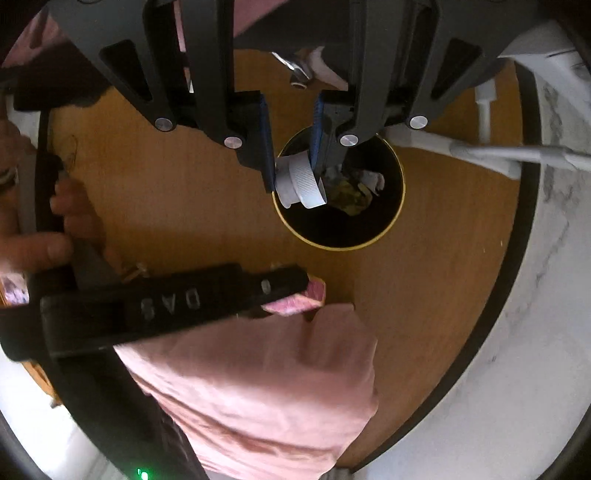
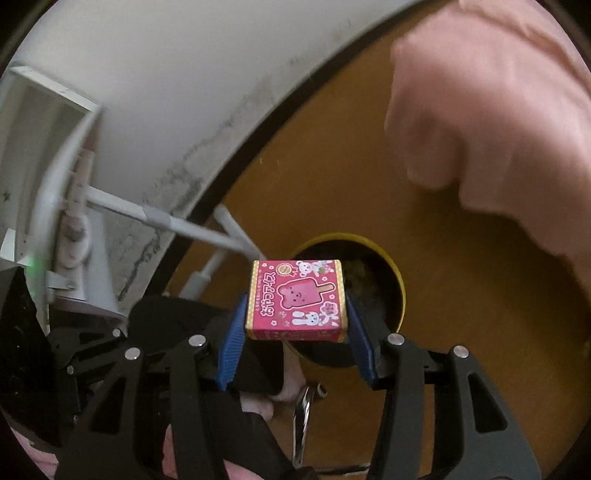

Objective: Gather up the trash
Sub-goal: 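Carry the cap and pink box over the wastebasket and open both tools, then grasp the blue-trimmed white cloth with the left tool while the right tool grasps the printed white bag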

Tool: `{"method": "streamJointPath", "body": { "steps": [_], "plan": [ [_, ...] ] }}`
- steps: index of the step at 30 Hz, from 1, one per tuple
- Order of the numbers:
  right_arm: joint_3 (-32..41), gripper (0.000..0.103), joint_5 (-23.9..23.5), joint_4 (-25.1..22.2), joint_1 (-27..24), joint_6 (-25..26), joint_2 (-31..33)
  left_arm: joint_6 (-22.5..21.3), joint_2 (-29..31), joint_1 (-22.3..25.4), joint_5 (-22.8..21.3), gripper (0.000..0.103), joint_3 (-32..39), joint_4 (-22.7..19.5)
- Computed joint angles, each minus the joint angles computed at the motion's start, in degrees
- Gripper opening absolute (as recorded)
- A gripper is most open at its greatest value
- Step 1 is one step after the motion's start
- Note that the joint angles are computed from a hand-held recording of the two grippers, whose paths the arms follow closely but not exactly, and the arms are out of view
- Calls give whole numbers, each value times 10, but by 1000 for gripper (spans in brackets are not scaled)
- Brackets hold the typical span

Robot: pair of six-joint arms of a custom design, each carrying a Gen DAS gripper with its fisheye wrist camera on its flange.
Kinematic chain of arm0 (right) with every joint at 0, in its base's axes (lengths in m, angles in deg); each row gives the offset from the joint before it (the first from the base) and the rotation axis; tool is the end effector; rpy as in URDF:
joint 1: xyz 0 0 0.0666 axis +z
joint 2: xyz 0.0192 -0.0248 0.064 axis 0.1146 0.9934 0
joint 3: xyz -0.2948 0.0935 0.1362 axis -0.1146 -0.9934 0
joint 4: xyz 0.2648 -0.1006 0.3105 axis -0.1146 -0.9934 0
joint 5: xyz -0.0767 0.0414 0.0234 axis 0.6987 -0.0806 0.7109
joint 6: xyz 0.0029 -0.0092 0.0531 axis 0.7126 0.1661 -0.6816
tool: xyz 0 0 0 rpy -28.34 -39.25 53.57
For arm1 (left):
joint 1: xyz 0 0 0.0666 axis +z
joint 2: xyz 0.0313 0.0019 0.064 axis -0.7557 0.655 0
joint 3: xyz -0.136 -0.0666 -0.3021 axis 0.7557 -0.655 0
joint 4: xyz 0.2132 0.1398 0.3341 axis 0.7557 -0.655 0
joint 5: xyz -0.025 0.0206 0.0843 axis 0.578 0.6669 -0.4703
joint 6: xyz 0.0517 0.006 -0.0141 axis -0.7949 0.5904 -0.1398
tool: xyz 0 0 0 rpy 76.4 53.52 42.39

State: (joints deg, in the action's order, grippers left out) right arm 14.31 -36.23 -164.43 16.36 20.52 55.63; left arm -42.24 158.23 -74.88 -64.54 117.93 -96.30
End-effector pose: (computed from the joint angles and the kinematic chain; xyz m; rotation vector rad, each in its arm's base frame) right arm 0.4017 0.0821 0.4090 0.2422 2.8407 0.6696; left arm 0.4195 -0.2144 0.4547 1.0813 2.6552 -0.4422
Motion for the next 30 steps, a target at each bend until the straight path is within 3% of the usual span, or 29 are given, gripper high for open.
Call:
{"method": "streamJointPath", "body": {
  "steps": [1, 2, 3, 4, 10, 11, 15, 18, 20, 21, 24, 27, 30],
  "plan": [
    [-5, 55, -9, 1, -2, -1, 4, 4, 3, 2, -2, 28, 1, 1],
    [-8, 72, -12, 0, -4, -6, 6, 8, 2, 3, -4, 62, -1, 3],
    [-12, 88, -19, 5, -9, -16, 4, 12, 0, 3, -11, 82, -2, 8],
    [-14, 91, -21, 16, -9, -29, 1, 21, -17, 1, -21, 96, -15, 29],
    [5, 92, 32, 17, -25, -46, -13, 31, -71, -3, -26, 96, -14, 38],
    [9, 92, 75, 19, -19, -50, -25, 31, -83, -3, -27, 96, -10, 37],
    [27, 96, 319, 63, 53, -15, -72, 33, -140, 41, -33, 96, 17, 48],
    [44, 96, 394, 112, 103, 37, -88, 47, -185, 111, -65, 96, 26, 65],
    [68, 96, 399, 148, 138, 67, -83, 62, -218, 166, -102, 96, 21, 77],
    [79, 96, 391, 159, 149, 78, -76, 67, -240, 216, -122, 96, 15, 76],
    [129, 96, 384, 174, 192, 102, -32, 72, -286, 335, -138, 96, -5, 70],
    [195, 96, 351, 174, 232, 116, 31, 59, -319, 497, -124, 96, -21, 48],
    [264, 96, 316, 162, 265, 114, 93, 13, -350, 661, -133, 96, -54, 51]
  ]
}}
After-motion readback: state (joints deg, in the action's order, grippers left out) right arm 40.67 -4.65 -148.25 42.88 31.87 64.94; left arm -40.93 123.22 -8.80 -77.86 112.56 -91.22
